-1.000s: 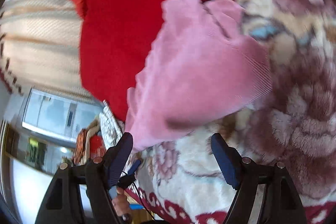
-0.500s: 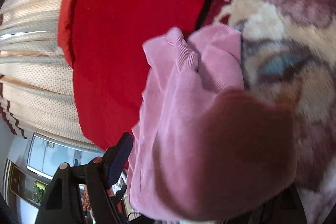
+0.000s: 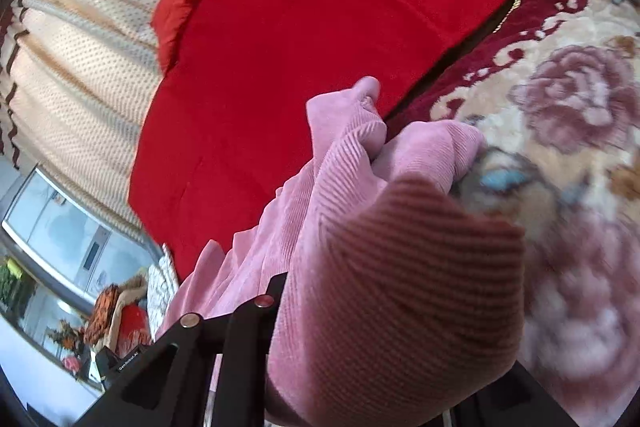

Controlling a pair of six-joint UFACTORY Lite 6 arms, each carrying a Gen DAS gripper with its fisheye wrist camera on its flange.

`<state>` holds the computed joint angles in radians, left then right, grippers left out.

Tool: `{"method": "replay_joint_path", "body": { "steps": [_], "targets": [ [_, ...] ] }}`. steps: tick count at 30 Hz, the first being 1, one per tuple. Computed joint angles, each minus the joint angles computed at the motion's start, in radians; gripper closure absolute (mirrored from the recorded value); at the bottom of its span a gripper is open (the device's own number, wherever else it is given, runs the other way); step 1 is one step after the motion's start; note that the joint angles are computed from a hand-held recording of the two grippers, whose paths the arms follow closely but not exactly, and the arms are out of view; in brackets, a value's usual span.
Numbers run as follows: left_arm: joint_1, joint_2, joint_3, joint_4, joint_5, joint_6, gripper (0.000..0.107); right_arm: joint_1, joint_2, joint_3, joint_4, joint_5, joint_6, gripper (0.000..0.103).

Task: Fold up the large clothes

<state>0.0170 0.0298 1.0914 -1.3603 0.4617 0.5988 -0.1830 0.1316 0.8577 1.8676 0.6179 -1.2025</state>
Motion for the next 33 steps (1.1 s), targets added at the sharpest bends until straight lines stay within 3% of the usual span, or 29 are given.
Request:
{"method": "replay_joint_path", "body": {
  "steps": [3,5,6,7,8,11,13,17,20,23,27,29,30,33],
  "targets": [
    [-0.003,-0.002,-0.035,0.156,0.013,-0.1,0.072,-0.029,-0.08,-0.073,-0.111,0.023,0.045,0.082],
    [0.019,0.062,-0.023,0.229,0.059,-0.186,0.06,-0.028,-0.058,-0.088,-0.21,0.009,0.094,0.078],
    [0.06,0.086,-0.022,0.208,0.12,-0.203,0.053,-0.031,-0.014,-0.082,-0.228,0.029,0.116,0.074],
    [0.097,0.097,-0.017,0.184,0.177,-0.203,0.053,-0.056,0.035,-0.062,-0.266,0.073,0.164,0.069],
    [0.151,0.1,-0.003,0.174,0.251,-0.217,0.053,-0.087,0.071,-0.044,-0.304,0.118,0.219,0.057],
    [0.272,0.027,0.014,0.265,0.309,-0.295,0.05,-0.202,0.051,-0.056,-0.346,0.176,0.302,0.042],
    [0.339,-0.054,0.002,0.326,0.277,-0.332,0.048,-0.317,-0.027,-0.085,-0.357,0.165,0.29,0.042],
    [0.337,-0.13,0.054,0.513,0.087,-0.393,0.041,-0.41,-0.149,-0.08,-0.372,0.054,0.252,0.04],
    [0.225,-0.092,0.108,0.593,0.009,-0.414,0.041,-0.326,-0.104,0.038,-0.392,0.055,0.257,0.04],
    [0.06,0.037,0.231,0.852,-0.035,-0.573,0.041,-0.159,-0.025,0.181,-0.503,-0.003,0.334,0.04],
    [-0.093,0.23,0.413,1.173,0.052,-0.743,0.04,0.008,0.211,0.443,-0.651,0.004,0.457,0.042],
    [-0.118,0.352,0.512,1.325,0.118,-0.861,0.037,0.06,0.285,0.495,-0.66,-0.039,0.46,0.042],
    [-0.118,0.417,0.565,1.338,0.162,-0.874,0.022,0.087,0.342,0.542,-0.701,-0.07,0.485,0.042],
    [-0.064,0.418,0.531,1.2,0.13,-0.814,0.018,0.11,0.506,0.67,-0.875,-0.118,0.682,0.045]
  ]
}}
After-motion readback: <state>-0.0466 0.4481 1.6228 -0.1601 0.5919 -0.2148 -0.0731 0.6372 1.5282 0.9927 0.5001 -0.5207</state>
